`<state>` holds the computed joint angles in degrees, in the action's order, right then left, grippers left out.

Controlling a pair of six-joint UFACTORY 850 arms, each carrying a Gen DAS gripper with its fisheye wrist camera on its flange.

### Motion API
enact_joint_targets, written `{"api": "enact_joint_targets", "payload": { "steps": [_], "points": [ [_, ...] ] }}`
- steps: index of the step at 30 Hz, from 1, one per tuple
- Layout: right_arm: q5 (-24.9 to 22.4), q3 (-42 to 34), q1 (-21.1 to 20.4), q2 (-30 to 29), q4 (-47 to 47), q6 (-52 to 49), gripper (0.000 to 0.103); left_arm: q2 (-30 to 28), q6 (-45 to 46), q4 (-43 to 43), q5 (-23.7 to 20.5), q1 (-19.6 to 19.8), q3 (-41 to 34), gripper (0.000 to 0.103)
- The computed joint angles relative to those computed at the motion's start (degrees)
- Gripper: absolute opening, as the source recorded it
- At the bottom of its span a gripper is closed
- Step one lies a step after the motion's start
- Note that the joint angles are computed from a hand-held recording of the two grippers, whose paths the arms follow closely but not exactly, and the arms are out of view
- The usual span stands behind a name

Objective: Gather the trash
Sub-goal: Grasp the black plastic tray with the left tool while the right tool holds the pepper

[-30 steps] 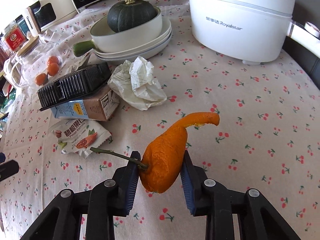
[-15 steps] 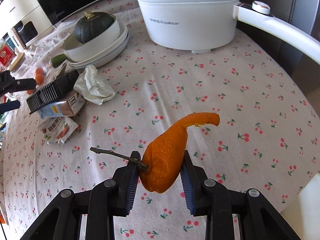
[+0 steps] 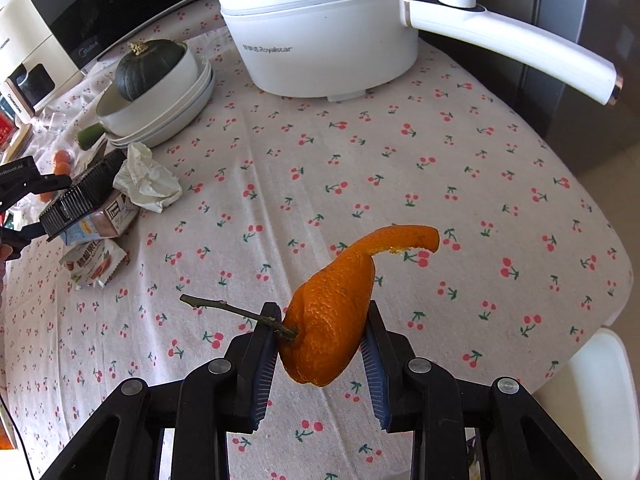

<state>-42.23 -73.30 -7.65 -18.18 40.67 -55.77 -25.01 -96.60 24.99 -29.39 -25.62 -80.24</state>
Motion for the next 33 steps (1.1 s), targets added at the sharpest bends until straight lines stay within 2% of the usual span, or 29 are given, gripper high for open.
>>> {"api": "enact_joint_targets", "payload": {
  "steps": [1,3,6,10,17,21,26,33],
  "points": [
    [0.0,0.0,-0.1,0.0,0.0,0.1,0.035,0.2,0.0,0.2,-0.3,-0.1,0.2,0.057],
    [-0.1,0.1,-0.2,0.2,0.0,0.1,0.035,1.4,0.1,0.1,1.8,-0.3,1.9,0.054],
    [0.2,0.5,-0.3,0.6,0.0,0.0,0.035,2.6,-0.4,1.8,2.5,-1.1,3.8,0.050],
    [0.1,1.3,-0.9,1.7,0.8,-1.6,0.035,5.2,-3.9,4.9,5.2,-2.6,7.2,0.050],
    [-0.3,2.8,-3.2,3.6,2.1,-3.1,0.035,9.5,-10.9,13.3,5.5,-7.2,11.0,0.049],
    [-1.1,3.6,-5.2,5.0,2.5,-4.5,0.035,10.9,-12.0,15.6,4.6,-10.5,11.8,0.049],
    [-3.0,4.8,-8.4,6.4,3.0,-5.5,0.035,10.0,-10.1,17.7,2.3,-14.9,10.5,0.049],
    [-3.7,6.0,-13.5,7.4,1.9,-6.6,0.035,5.5,-2.7,14.4,1.6,-18.4,5.1,0.049]
  ]
}}
